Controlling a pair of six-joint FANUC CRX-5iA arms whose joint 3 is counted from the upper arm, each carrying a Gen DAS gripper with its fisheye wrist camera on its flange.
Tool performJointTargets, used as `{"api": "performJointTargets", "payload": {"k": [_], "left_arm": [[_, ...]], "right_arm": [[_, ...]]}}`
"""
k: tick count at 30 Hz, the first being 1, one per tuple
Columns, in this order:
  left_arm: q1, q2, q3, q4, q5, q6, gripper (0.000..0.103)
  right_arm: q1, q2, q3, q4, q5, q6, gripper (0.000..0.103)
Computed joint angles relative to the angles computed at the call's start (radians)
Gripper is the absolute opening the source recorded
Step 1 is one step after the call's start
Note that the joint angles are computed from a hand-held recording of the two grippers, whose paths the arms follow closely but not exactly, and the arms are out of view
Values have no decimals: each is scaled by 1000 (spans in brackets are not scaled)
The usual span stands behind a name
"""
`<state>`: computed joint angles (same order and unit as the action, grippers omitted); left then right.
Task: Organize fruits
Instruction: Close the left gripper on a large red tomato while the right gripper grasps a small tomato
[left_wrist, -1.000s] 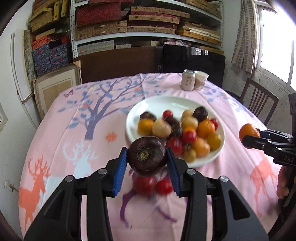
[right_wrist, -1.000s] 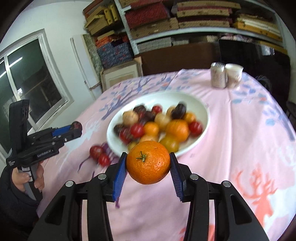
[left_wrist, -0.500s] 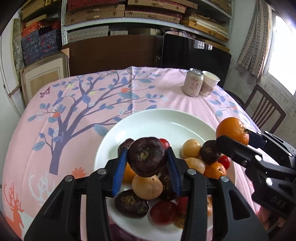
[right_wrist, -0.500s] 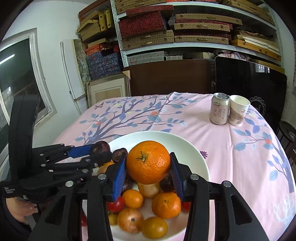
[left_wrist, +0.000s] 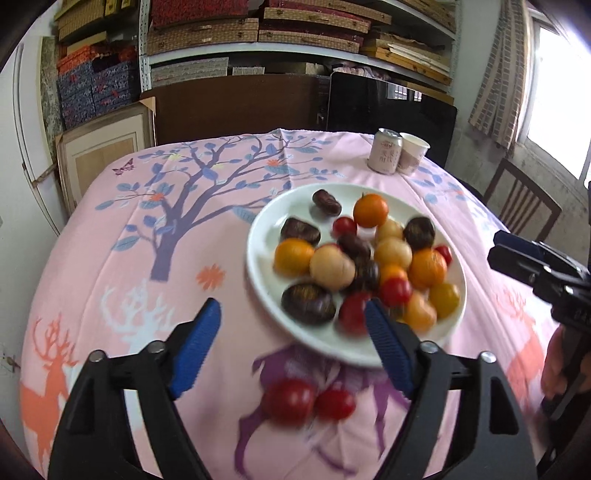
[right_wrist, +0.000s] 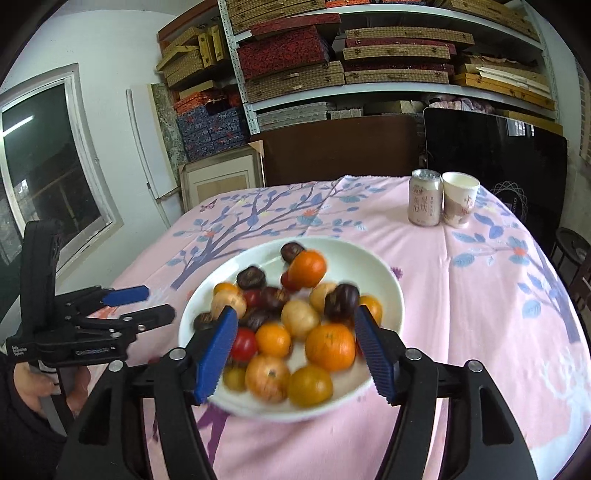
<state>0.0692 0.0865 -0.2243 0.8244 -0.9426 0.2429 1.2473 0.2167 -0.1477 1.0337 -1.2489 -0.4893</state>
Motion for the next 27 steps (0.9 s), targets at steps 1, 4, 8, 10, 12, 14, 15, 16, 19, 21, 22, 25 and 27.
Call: {"api": "performJointTargets", "payload": {"k": [1, 4, 8, 10, 12, 14, 15, 16, 19, 21, 22, 25, 27], "left_arm": [[22, -16, -21, -6, -3, -36, 79], [57, -46, -73, -34, 28, -108, 79], [75, -39, -82, -105, 27, -106, 70], [73, -40, -90, -107, 26, -120, 67], [69, -49, -110, -88, 28, -155, 67], [56, -52, -119, -86, 39, -166, 65], [50, -49, -120, -94, 44, -164, 62], [44, -46, -122, -91, 53, -163, 61], [36, -28, -112, -65, 59, -154, 60], [37, -14, -106, -47, 49, -158, 54], [38, -12, -112, -25, 45, -175, 45], [51, 10, -103, 12, -7, -190, 38], [62, 20, -92, 11, -36, -194, 38]], "right_arm": [[13, 2, -4, -3, -1, -9, 69], [41, 17, -8, -15, 3, -31, 70], [54, 39, -4, -29, -2, -42, 70], [56, 38, -8, -35, -2, -55, 70], [57, 33, -16, -33, -6, -69, 70], [58, 30, -24, -39, -2, -80, 70], [58, 29, -27, -43, 4, -84, 70], [56, 26, -31, -46, 10, -85, 70], [53, 27, -32, -51, 26, -80, 70], [51, 29, -29, -56, 37, -66, 70], [50, 30, -26, -60, 46, -54, 70], [47, 41, -11, -70, 61, -19, 70], [45, 50, 1, -84, 63, 3, 70]]}}
